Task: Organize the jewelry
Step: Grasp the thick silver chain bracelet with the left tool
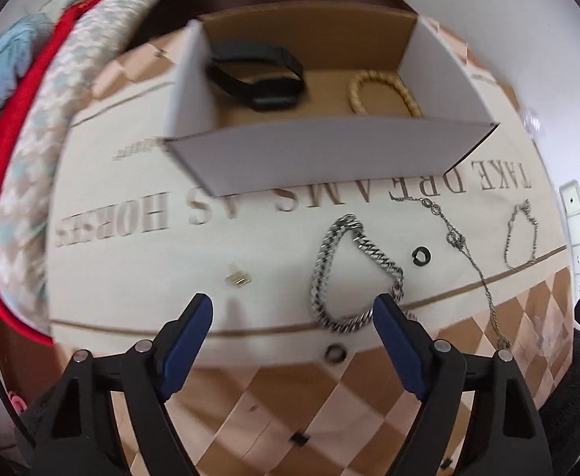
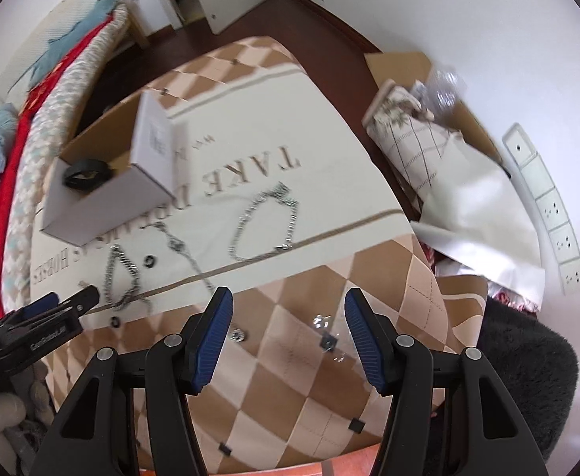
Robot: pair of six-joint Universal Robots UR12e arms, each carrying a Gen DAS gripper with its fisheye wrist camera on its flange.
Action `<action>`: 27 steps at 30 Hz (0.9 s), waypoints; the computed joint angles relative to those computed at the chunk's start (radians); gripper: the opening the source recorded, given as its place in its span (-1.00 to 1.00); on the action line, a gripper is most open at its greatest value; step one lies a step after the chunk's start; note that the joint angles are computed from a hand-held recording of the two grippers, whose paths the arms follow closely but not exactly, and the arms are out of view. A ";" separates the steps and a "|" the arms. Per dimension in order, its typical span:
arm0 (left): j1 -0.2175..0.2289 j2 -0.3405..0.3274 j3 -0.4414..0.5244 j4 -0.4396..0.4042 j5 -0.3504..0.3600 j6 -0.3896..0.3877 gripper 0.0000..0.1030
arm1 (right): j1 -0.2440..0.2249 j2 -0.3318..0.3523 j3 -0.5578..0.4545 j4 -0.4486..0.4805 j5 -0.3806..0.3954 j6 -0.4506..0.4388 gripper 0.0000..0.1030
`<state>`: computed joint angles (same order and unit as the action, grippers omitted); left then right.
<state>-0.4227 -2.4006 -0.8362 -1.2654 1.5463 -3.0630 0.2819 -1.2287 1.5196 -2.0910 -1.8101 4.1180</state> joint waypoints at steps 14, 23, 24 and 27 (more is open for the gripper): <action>-0.010 -0.012 0.011 -0.008 -0.029 0.110 -0.89 | -0.028 0.047 -0.034 -0.025 0.059 -0.071 0.19; 0.035 0.053 -0.094 0.023 -0.027 0.064 -0.89 | -0.003 0.053 -0.028 -0.015 0.117 -0.099 0.19; 0.039 0.063 -0.109 0.030 -0.028 0.062 -0.89 | 0.000 0.056 -0.028 -0.010 0.124 -0.100 0.19; 0.047 0.093 -0.152 0.058 -0.033 0.060 -0.90 | 0.010 0.070 -0.031 0.005 0.129 -0.117 0.19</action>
<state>-0.3755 -2.3079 -0.9881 -1.2071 1.5136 -3.0030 0.2918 -1.1591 1.4889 -2.0855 -1.6807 4.0014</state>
